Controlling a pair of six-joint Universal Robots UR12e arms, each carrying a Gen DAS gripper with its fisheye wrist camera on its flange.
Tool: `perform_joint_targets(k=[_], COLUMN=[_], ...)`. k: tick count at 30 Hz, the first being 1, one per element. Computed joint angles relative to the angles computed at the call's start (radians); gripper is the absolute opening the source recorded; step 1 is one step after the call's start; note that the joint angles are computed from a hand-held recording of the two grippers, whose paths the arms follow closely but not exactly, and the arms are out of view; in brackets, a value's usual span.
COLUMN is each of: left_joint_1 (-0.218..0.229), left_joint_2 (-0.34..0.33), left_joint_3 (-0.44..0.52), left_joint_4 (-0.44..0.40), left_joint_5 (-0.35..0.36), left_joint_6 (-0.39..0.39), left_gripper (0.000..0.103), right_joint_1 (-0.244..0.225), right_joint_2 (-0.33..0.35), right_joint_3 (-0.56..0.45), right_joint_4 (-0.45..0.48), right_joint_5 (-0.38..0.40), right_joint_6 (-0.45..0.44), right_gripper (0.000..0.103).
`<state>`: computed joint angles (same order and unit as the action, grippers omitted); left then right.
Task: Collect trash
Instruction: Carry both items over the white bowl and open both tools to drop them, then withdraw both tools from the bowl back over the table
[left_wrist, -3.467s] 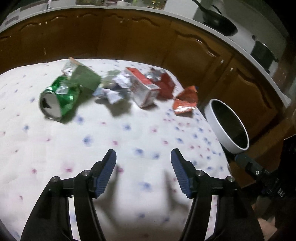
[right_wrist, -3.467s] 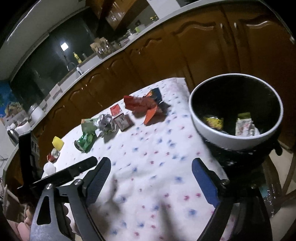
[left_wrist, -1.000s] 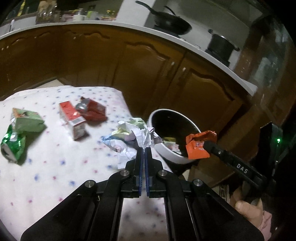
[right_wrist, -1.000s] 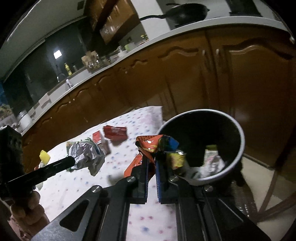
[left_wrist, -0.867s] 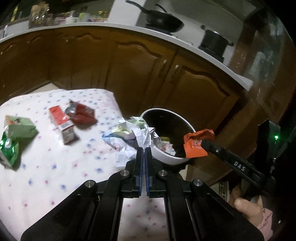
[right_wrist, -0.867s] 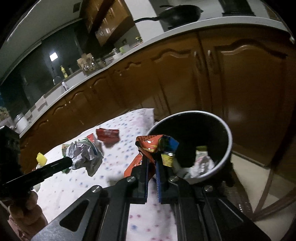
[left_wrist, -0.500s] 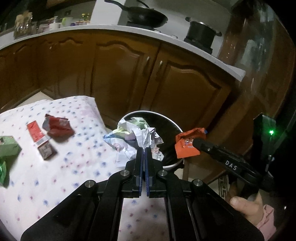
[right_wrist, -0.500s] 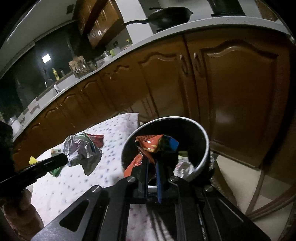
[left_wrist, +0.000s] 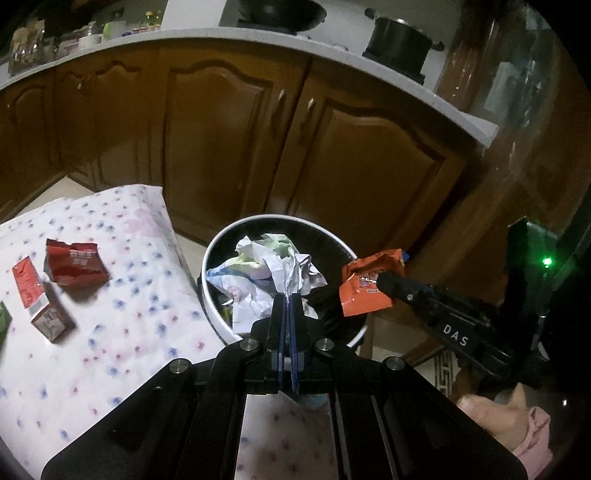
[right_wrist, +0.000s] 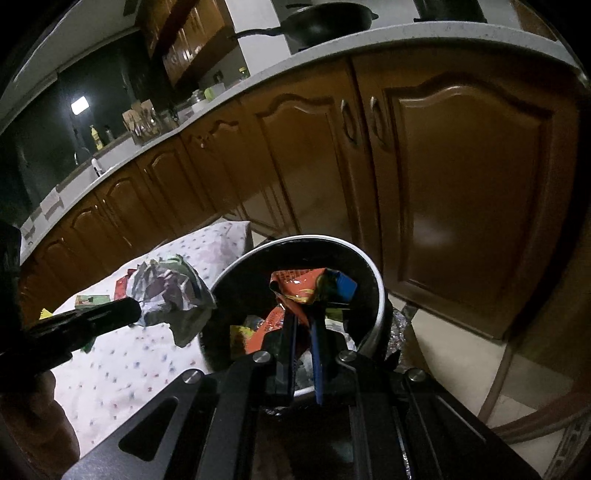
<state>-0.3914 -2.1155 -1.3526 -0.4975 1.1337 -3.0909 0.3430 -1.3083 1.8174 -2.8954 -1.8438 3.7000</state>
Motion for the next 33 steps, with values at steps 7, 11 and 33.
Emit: perform_joint_targets(k=[7,11,33], left_joint_1=[-0.008,-0.011,0.051], left_joint_2=[-0.026,-0.037,0.055], left_joint_3=[0.032,0.05,-0.137], left_joint_4=[-0.036,-0.066,0.056], left_joint_5=[0.008,0.016,0.1], left_joint_6=[0.01,0.032,-0.137], left_gripper=[0.001,0.002,0.049], right_joint_1=[-0.014,-0.023,0.023], right_joint_2=[0.017,0.025,0.023], right_joint_3=[-0.024,-0.032,0.007], right_joint_4=[0.045,0.065,-0.078], right_joint_5=[0.015,0.032,0.038], right_joint_6=[-0.021,-0.022,0.097], right_gripper=[0.007,0.011,0.063])
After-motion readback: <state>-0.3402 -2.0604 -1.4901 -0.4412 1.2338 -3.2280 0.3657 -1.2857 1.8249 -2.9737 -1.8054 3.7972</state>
